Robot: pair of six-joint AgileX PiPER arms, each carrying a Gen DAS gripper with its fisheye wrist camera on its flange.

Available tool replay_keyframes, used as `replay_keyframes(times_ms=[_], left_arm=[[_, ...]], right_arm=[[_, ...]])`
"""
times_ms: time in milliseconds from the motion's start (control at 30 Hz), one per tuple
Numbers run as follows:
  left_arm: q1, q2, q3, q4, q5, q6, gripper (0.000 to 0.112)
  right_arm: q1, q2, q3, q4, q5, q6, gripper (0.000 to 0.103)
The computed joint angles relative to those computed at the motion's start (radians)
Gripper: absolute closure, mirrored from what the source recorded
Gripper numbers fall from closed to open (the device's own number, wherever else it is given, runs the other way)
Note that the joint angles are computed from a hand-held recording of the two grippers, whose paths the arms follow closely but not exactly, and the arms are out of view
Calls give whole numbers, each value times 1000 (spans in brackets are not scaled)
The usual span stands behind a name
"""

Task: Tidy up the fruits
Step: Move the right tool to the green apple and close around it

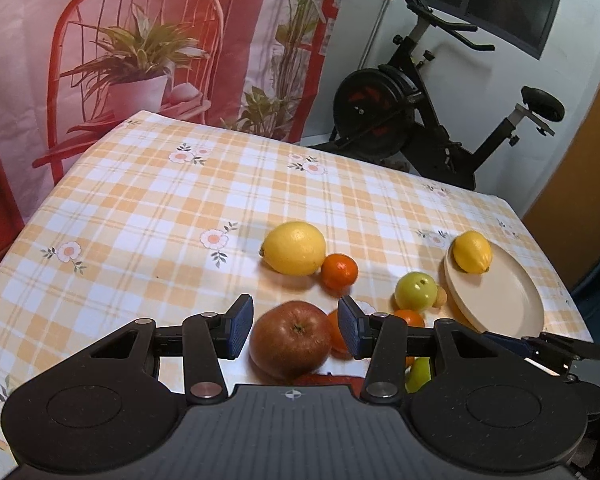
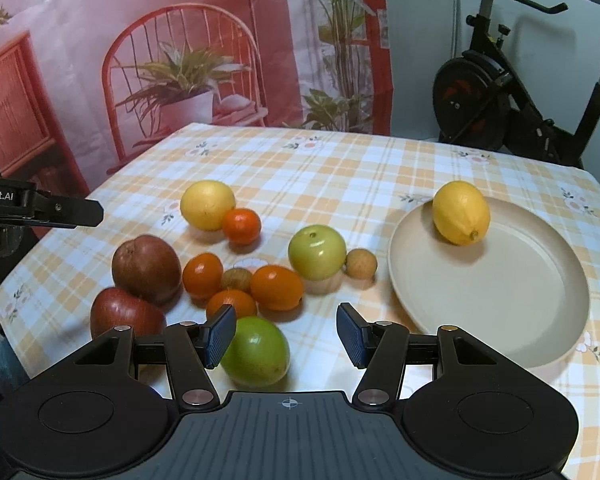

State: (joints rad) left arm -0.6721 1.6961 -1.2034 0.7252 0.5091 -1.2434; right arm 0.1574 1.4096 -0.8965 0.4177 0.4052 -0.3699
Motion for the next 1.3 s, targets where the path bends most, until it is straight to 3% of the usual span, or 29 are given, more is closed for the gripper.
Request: replay_keyframes(times_ms=[533,833,933,1300], left_arm=[[-52,5,15,54,0,-16,63],[-55,17,-5,26,16,24,63],[-59,22,-12,22,20,33,63],[-76,45,-49,-5,48,74,63]], right_arm=[[25,56,-18,30,27,-67,51],[5,88,-24,165,66,-202,52],[-9,90,-19,217,82,-253,57],[-29,65,1,237,114,-268,55]])
